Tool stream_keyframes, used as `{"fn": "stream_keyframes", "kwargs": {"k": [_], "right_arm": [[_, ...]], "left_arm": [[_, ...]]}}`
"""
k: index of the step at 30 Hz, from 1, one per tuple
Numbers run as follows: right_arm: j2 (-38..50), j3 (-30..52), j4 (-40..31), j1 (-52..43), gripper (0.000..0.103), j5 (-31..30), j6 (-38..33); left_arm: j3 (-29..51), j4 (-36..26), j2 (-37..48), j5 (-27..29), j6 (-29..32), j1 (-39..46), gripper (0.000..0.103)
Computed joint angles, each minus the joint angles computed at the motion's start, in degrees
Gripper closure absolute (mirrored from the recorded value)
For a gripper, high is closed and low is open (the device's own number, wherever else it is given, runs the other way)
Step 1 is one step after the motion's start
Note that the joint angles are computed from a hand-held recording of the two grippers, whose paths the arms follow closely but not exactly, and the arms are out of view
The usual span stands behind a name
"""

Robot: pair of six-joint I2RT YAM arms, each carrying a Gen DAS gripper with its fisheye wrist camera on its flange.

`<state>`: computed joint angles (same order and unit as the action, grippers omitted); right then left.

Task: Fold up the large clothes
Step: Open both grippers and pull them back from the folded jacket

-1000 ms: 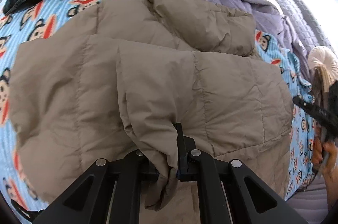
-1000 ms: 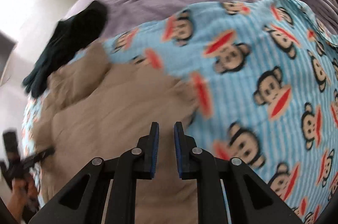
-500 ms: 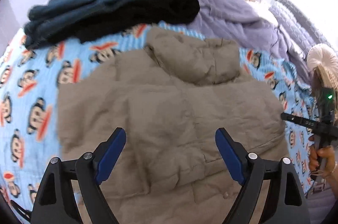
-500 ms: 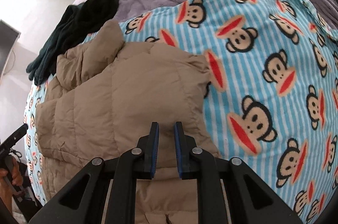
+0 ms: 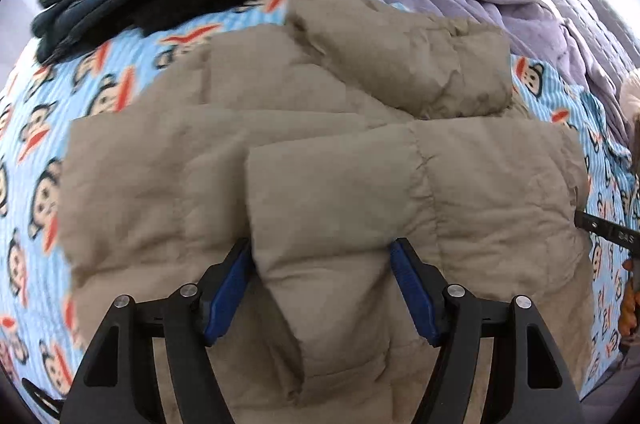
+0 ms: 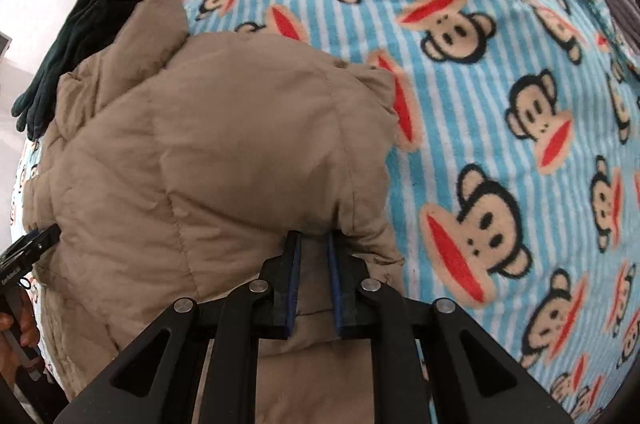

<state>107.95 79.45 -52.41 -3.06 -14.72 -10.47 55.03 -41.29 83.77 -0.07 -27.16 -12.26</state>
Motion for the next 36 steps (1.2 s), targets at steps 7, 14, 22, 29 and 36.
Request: {"fn": "stream_keyframes", "kwargs": {"k": [7,14,22,29,36], "right_arm": [[-9.3,-4.9,-5.4,-1.7,0.086,-4.0,0.2],[-20.3,-12.9,-10.1,-2.6,0.035,-8.3,0.1],[-28.4,-17.5,-14.7,-2.5,0.024,-9.2,-0.8],[-32.6,-18.7,-17.7,-2.4,0.020,-10.2,-0.4],[-38.1,-21.4,-19.9,-1.9,0.013,-11.1,-0.2]], "left_arm": [[-1.0,-10.0,-10.0,-3.4,-2.0,-1.4,0.031],[-2.3,-20.8,-19.1,-6.2,-9.8,-8.0,0.013],[-2.6,-30.0,-25.7,-11.1,-21.7,-18.4,0.003],[-2.1,-36.1,-28.6,-13.8,-30.3,-26.8,0.001],[-2.0,-39.5,-29.9,-13.8,-36.9,-33.7,0.001]]}}
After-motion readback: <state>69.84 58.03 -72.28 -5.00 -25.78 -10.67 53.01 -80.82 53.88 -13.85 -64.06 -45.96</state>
